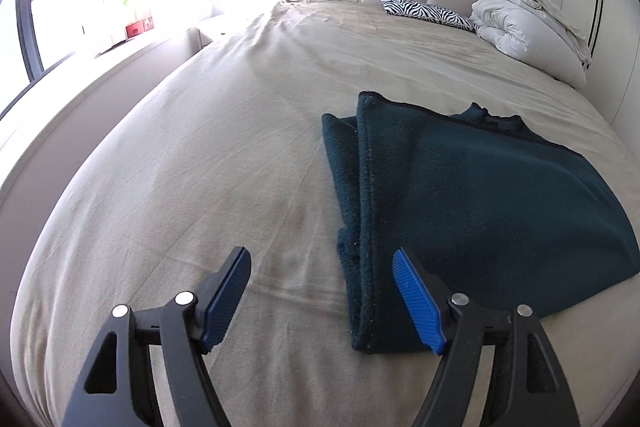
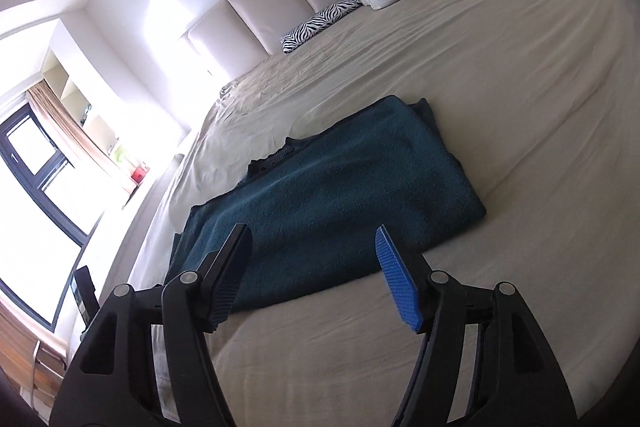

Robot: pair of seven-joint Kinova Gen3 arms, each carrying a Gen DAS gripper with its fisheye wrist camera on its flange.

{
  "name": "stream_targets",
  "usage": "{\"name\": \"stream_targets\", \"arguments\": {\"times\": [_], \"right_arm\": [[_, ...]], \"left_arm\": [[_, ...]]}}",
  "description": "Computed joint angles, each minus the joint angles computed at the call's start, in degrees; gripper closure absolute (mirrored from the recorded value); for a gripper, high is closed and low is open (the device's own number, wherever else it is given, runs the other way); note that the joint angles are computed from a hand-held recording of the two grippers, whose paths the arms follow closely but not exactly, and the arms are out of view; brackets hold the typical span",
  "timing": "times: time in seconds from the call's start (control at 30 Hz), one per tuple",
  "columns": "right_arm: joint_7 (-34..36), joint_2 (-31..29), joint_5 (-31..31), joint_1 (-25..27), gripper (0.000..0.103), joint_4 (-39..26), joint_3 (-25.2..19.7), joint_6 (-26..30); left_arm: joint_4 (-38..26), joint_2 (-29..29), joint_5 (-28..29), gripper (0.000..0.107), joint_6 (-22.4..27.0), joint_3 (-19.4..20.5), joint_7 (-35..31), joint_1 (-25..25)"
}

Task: Fold small clothes

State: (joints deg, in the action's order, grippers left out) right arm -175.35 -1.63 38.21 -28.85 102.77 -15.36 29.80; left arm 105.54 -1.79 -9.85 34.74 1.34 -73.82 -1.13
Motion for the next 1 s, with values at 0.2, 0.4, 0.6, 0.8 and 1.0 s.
{"name": "stream_targets", "arguments": {"times": [0.2, 0.4, 0.6, 0.8, 1.0], "right_arm": [[1.96, -0.53, 2.14, -3.26, 0.03, -5.06, -2.3, 7.96], [2.04, 0.15, 4.49, 5.94, 0.025, -9.41, -14.96, 14.55], [7.7, 2.79, 2.01, 21.31, 0.023, -12.82, -30.66, 14.03], [20.34, 7.78, -10.74, 37.23, 0.023, -14.43, -43.71, 3.3], [34.03, 14.8, -24.72, 46.17, 0.023, -13.85, -52.49, -7.92]], "left_arm": [[-0.36, -0.27, 3.84, 0.031, 0.43, 7.78, -4.02, -9.89], [-0.87, 0.13, 11.41, 0.029, 0.77, 21.29, -11.03, -25.82], [-4.2, 4.24, 25.39, 0.028, 5.49, 33.09, -20.37, -41.75], [-7.39, 11.14, 39.37, 0.028, 11.3, 40.57, -31.35, -52.84], [-13.33, 17.15, 47.55, 0.029, 20.35, 26.11, -35.01, -42.17]]}}
